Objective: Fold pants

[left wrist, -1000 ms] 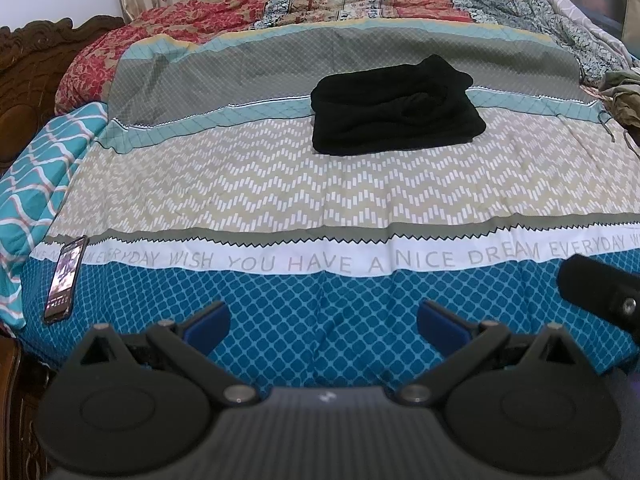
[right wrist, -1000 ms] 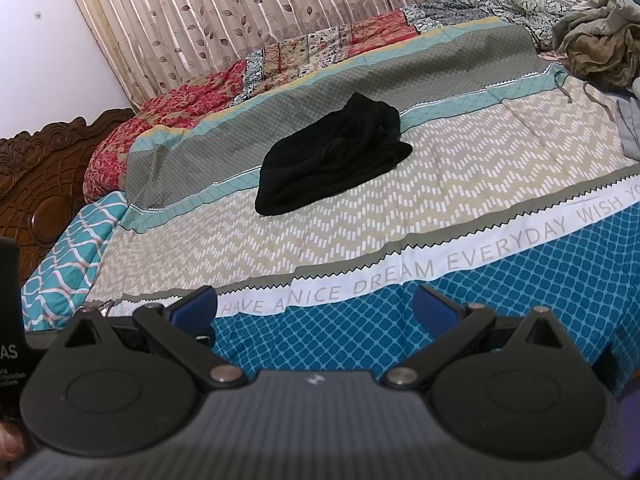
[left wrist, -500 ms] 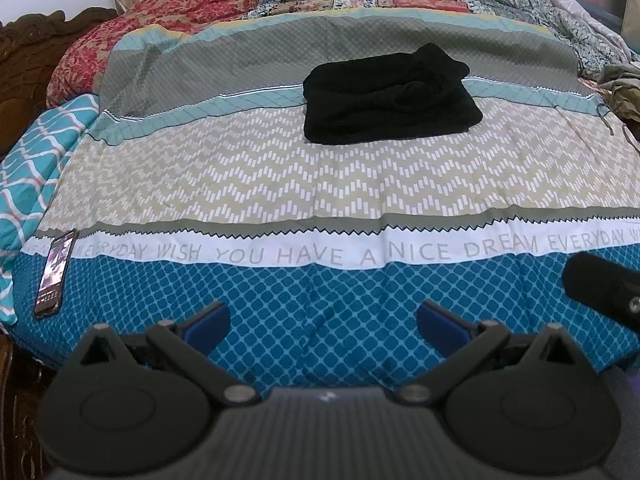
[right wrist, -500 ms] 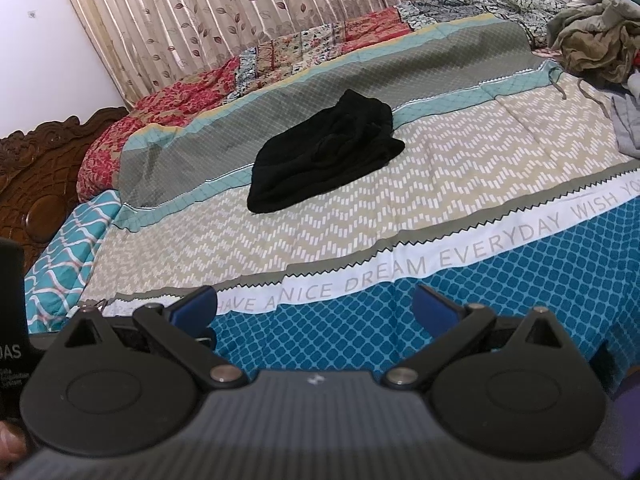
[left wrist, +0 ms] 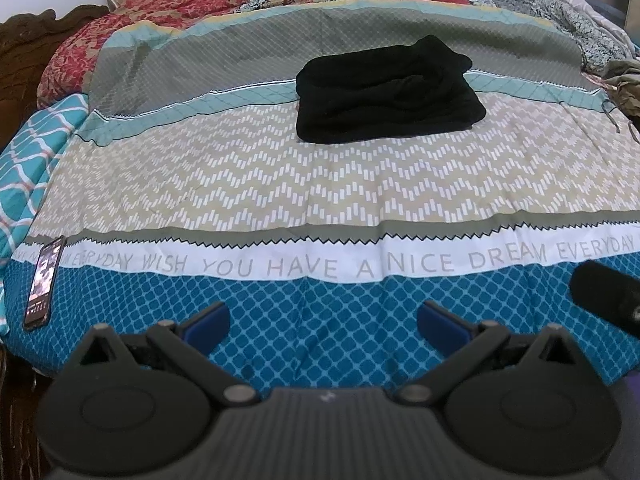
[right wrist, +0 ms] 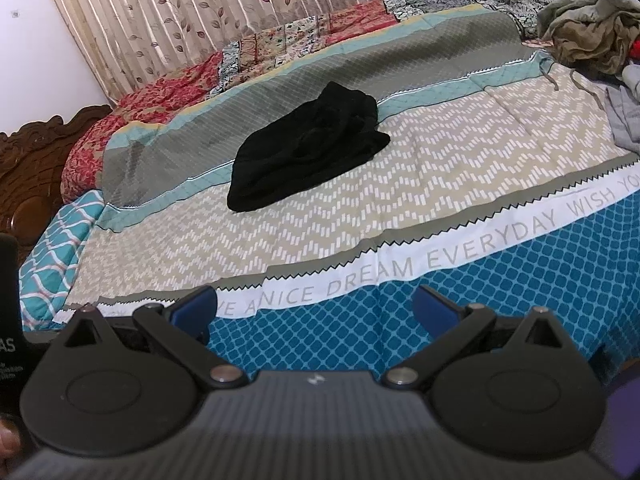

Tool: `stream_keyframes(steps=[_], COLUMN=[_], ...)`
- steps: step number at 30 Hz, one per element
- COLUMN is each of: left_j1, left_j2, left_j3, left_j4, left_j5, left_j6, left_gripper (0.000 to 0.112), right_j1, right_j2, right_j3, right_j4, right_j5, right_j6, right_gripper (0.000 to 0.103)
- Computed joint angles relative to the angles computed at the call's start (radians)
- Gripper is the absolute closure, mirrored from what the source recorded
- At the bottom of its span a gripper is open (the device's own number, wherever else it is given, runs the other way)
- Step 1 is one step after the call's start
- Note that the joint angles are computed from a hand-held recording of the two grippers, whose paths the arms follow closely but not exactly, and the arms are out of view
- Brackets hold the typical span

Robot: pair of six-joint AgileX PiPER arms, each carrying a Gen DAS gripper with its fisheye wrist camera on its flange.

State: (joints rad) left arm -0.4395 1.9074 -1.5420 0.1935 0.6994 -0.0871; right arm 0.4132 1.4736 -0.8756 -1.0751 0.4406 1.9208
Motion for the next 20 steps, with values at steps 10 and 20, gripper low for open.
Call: stream_keyframes(steps=[10,20], left_j1=[-0.003,-0.002], left_j2=[0.092,0.138], left_j3=[-0.114,-0.184], left_j4=[0.010,-0.041], left_j5=[0.047,0.033], left_j6=[0.005,0.058], left_gripper=[0.009,0.009], right_j1=[-0.066,-0.095], right_j2=[0.053,0.084], right_j3=[-0.039,-0.077], right_j4=[0.087,0.099], right_j5=[-0.055,-0.047], right_j6=[-0.111,-0.151], right_gripper=[0.000,0.000])
